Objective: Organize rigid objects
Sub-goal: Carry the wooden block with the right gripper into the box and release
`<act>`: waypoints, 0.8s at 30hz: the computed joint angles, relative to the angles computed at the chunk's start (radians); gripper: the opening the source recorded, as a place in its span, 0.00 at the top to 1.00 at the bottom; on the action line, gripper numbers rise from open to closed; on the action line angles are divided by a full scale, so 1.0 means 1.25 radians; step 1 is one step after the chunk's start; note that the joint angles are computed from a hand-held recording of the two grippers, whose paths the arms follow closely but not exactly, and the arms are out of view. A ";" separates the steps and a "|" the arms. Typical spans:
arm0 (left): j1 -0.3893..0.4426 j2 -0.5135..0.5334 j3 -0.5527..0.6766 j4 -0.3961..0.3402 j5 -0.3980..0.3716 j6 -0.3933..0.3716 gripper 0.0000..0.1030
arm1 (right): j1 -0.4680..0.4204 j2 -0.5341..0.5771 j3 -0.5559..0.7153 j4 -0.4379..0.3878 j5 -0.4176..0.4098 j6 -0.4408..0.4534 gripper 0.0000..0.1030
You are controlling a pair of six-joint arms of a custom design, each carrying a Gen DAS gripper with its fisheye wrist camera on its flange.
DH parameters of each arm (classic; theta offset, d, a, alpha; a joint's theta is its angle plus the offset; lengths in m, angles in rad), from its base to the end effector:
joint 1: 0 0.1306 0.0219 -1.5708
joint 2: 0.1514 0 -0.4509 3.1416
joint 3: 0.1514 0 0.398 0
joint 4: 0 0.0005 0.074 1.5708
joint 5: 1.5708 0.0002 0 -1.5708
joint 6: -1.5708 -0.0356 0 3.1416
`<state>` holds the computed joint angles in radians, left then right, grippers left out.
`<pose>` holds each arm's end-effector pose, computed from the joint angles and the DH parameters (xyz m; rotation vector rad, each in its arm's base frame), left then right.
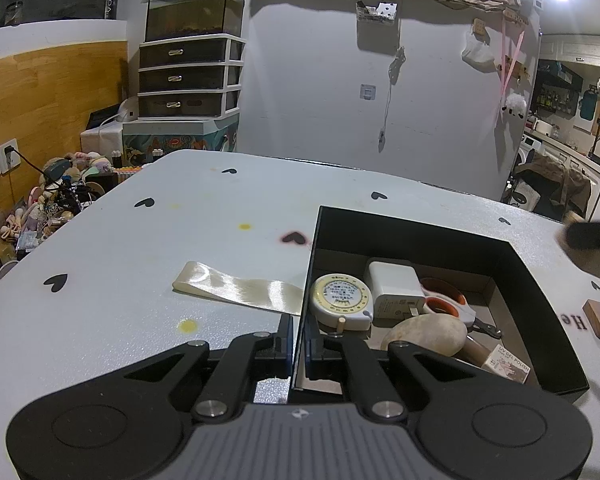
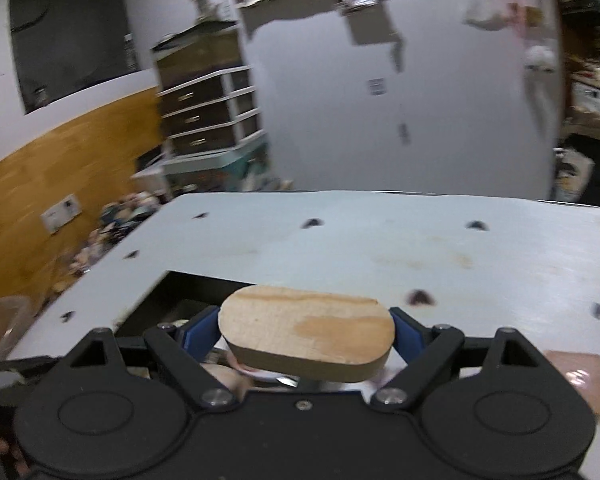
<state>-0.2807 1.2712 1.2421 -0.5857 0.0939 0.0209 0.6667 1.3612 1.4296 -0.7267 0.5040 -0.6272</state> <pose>0.4241 -0.1263 0.5017 0.3373 2.1695 -0.2728 0.3849 0.2803 0.5434 0.2266 2.1302 0.1921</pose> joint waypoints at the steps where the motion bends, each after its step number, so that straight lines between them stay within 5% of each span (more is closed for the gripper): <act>1: 0.000 0.000 0.000 0.000 0.001 0.000 0.95 | -0.002 0.012 0.015 0.005 -0.015 0.017 0.14; 9: 0.001 -0.001 -0.003 0.005 0.007 0.001 0.95 | -0.039 0.111 0.134 -0.110 -0.140 0.208 0.14; 16: 0.002 0.000 -0.007 0.011 0.011 0.002 0.95 | -0.061 0.136 0.162 -0.180 -0.211 0.513 0.13; 20: 0.002 0.000 -0.007 0.010 0.009 0.003 0.95 | -0.079 0.133 0.164 -0.201 -0.279 0.586 0.13; 24: 0.002 0.000 -0.005 0.008 0.007 0.002 0.95 | -0.081 0.132 0.159 -0.199 -0.268 0.586 0.06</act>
<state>-0.2779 1.2714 1.2354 -0.5757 0.1032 0.0232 0.5658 1.5262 1.6280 -0.9757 0.1693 0.1058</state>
